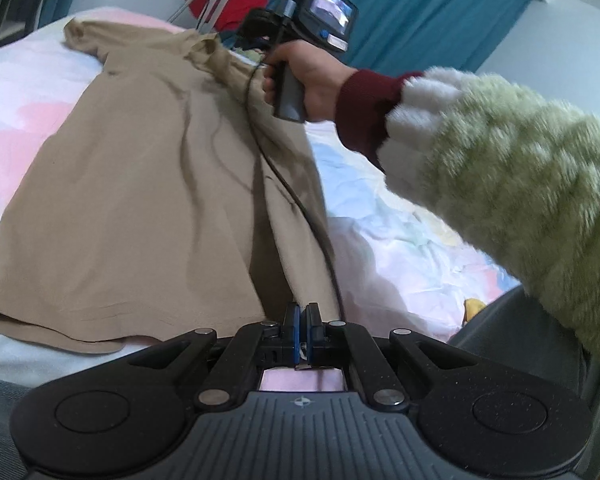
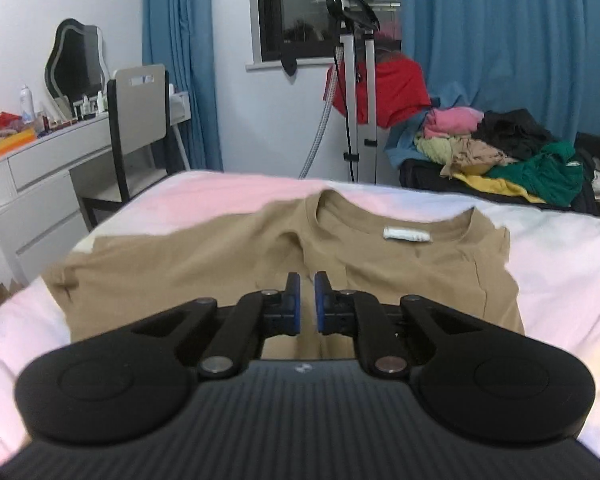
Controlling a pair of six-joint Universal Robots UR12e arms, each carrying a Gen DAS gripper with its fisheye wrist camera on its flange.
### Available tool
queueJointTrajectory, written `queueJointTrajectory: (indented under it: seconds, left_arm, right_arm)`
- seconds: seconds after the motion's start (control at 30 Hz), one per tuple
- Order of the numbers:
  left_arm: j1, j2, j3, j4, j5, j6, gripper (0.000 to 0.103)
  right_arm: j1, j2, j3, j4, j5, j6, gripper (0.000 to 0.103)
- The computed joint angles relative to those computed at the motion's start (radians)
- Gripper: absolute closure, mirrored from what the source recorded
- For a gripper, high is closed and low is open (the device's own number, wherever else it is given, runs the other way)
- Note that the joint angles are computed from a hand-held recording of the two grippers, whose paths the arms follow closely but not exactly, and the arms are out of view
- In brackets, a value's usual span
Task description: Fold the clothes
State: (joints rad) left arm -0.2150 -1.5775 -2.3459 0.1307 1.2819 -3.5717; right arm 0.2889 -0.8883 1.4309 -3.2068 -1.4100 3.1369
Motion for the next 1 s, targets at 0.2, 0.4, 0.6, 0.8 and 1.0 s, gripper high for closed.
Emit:
queueJointTrajectory:
  seconds: [0.2, 0.4, 0.6, 0.8, 1.0]
  left_arm:
    - [-0.012, 0.012, 0.005, -0.044, 0.034, -0.004, 0.1]
    - [-0.02, 0.007, 0.013, -0.061, 0.037, 0.002, 0.1]
    - [-0.019, 0.004, 0.015, -0.074, 0.034, 0.001, 0.1]
    - [-0.02, 0.001, 0.012, -0.049, 0.03, 0.001, 0.101]
    - [-0.052, -0.002, 0.01, -0.007, 0.102, 0.037, 0.101]
  right_arm:
    - [-0.005, -0.003, -0.011, 0.077, -0.019, 0.01, 0.09]
    - [-0.026, -0.026, 0.018, 0.197, 0.048, -0.064, 0.018]
    - [-0.013, -0.003, 0.025, 0.173, -0.018, -0.144, 0.037]
    - [-0.006, 0.013, 0.005, 0.123, -0.043, -0.078, 0.096]
    - [-0.026, 0.015, 0.026, -0.089, 0.041, 0.004, 0.095]
